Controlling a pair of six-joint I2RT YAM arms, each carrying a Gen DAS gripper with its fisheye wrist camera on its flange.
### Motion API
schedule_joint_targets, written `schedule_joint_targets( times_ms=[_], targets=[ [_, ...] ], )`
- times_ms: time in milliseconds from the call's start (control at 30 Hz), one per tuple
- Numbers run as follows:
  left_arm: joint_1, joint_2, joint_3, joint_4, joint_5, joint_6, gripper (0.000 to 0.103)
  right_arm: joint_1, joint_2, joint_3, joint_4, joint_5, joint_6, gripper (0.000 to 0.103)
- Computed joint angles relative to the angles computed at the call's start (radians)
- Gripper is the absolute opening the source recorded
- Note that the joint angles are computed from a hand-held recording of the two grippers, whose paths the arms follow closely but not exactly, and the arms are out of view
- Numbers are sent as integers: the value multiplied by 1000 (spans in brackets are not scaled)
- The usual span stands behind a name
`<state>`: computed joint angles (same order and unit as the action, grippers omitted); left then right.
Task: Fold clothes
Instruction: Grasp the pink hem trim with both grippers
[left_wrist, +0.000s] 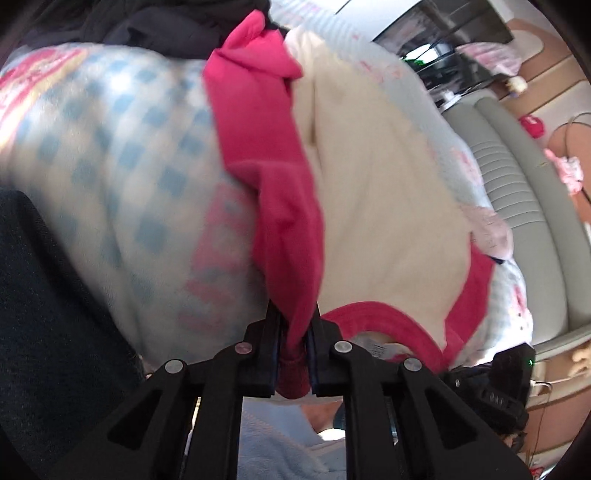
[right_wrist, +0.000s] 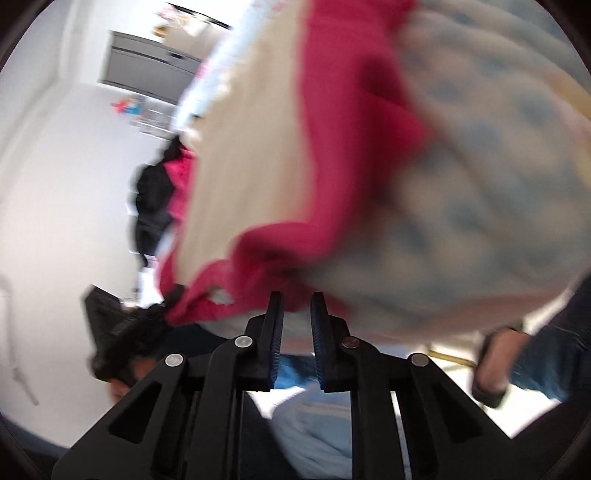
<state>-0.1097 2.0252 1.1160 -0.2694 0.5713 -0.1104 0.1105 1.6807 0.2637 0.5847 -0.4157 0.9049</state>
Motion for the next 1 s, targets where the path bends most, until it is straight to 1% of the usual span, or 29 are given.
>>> schedule_joint_targets(
  times_ms=[33, 67, 100, 133, 167, 200, 233, 267, 300, 333, 367, 400, 433, 467, 533, 567, 600, 633, 667, 733, 767, 800, 833, 900, 967, 1000],
  targets=[
    [-1, 2, -6, 10, 18, -7, 17, 2, -6, -10, 9, -16, 0, 15],
    [3, 9, -5, 10, 50, -10, 22, 4, -12, -20, 19, -31, 0, 24],
    [7, 16, -3, 10, 81, -12, 41, 10, -16, -24, 46, -40, 12, 33],
    [15, 26, 2, 3, 110, -7, 52, 12, -29, -26, 64, -36, 15, 50],
    [32, 39, 21, -23, 121, 20, 51, 12, -48, -27, 73, -27, 10, 59],
    [17, 43, 19, -9, 102, 21, 49, 11, -67, -20, 63, -14, -2, 59],
    [2, 47, 15, 4, 84, 24, 36, 9, -75, 1, 40, -6, -22, 59],
    [-12, 47, 7, 15, 71, 34, 27, 10, -72, 15, 28, -6, -36, 62],
    [-18, 42, 5, 13, 65, 44, 25, 10, -52, 34, 23, -14, -43, 64],
    [-24, 38, 3, 12, 59, 55, 23, 10, -16, 59, 22, -25, -52, 64],
    [-28, 32, -1, 12, 56, 64, 20, 12, 24, 87, 9, -36, -69, 54],
    [-20, 20, -13, 24, 65, 67, 15, 21, 63, 114, -12, -38, -74, 41],
    [-9, 6, -25, 41, 86, 64, 13, 33, 101, 142, -34, -37, -71, 22],
    [6, -10, -41, 59, 110, 62, 12, 50, 134, 170, -20, -26, -33, 16],
    [58, -54, -86, 93, 173, 73, 11, 50, 134, 99, 169, -49, 77, 9],
    [73, -55, -92, 105, 195, 48, 11, 46, 130, 53, 277, -64, 126, 9],
    [87, -51, -94, 112, 213, 22, 11, 42, 133, 23, 337, -68, 160, 9],
    [98, -24, -79, 91, 209, -3, 11, 38, 138, 3, 371, -69, 185, 9],
    [95, 7, -54, 50, 171, -15, 11, 41, 142, 4, 330, -48, 180, 9],
    [70, 67, 15, -57, 55, -28, 11, 57, 159, 34, 182, 18, 151, 9],
    [55, 60, 22, -71, 15, -25, 11, 65, 180, 45, 132, 41, 149, 9],
    [40, 38, 15, -76, -28, -17, 15, 72, 176, 48, 89, 58, 146, 10],
    [22, 2, -5, -76, -80, -3, 16, 80, 156, 47, 46, 74, 142, 11],
    [-11, -67, -40, -79, -178, 24, 19, 112, 47, 71, -150, 159, 90, 15],
    [-14, -132, -66, -78, -197, 51, 20, 130, -78, 64, -267, 226, 54, 26],
    [-15, -165, -78, -76, -207, 63, 23, 133, -145, 56, -313, 250, 41, 28]
  ],
)
